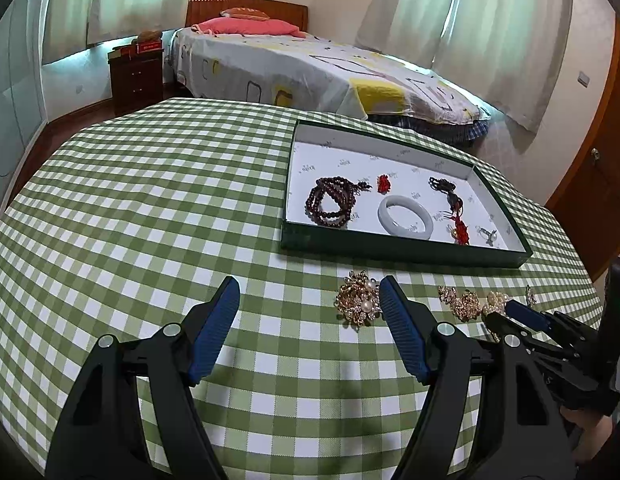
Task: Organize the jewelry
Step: 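Grasp the cream pearl strand with the right tool, then grasp the gold pearl brooch with the left tool while the right holds the pearls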
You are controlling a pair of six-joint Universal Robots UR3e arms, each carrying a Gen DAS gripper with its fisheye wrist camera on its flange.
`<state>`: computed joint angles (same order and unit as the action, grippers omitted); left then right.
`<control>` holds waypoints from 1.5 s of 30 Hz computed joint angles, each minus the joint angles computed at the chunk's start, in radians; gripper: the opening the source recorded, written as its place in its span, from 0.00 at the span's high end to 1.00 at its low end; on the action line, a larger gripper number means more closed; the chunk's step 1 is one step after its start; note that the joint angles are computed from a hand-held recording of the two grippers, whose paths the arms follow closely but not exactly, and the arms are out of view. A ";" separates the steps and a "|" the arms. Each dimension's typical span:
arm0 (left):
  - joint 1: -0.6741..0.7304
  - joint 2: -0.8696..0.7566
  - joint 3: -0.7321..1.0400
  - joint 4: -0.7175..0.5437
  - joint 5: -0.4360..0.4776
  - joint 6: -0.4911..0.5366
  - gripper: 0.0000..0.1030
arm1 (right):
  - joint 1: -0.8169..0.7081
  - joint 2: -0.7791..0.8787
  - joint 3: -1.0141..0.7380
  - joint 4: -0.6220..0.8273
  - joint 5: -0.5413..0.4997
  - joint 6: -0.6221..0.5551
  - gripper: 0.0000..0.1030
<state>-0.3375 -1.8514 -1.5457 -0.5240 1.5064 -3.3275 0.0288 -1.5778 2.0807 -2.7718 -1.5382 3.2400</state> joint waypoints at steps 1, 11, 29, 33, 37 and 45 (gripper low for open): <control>-0.001 -0.001 0.001 -0.001 -0.001 0.000 0.32 | -0.002 -0.003 0.004 0.000 0.000 0.000 0.65; -0.006 -0.007 0.002 -0.005 -0.003 -0.002 0.32 | -0.035 -0.059 0.056 -0.012 0.029 -0.006 0.90; -0.067 -0.155 0.168 -0.047 0.009 0.011 0.32 | -0.078 -0.132 0.090 -0.049 0.010 -0.008 0.90; -0.076 -0.215 0.237 -0.080 0.011 0.012 0.33 | -0.100 -0.140 0.109 -0.059 0.024 -0.012 0.90; -0.081 -0.251 0.277 -0.111 0.017 0.015 0.35 | -0.122 -0.152 0.127 -0.065 0.042 -0.018 0.90; -0.092 -0.275 0.290 -0.133 0.025 0.029 0.41 | -0.150 -0.168 0.150 -0.070 0.062 -0.017 0.90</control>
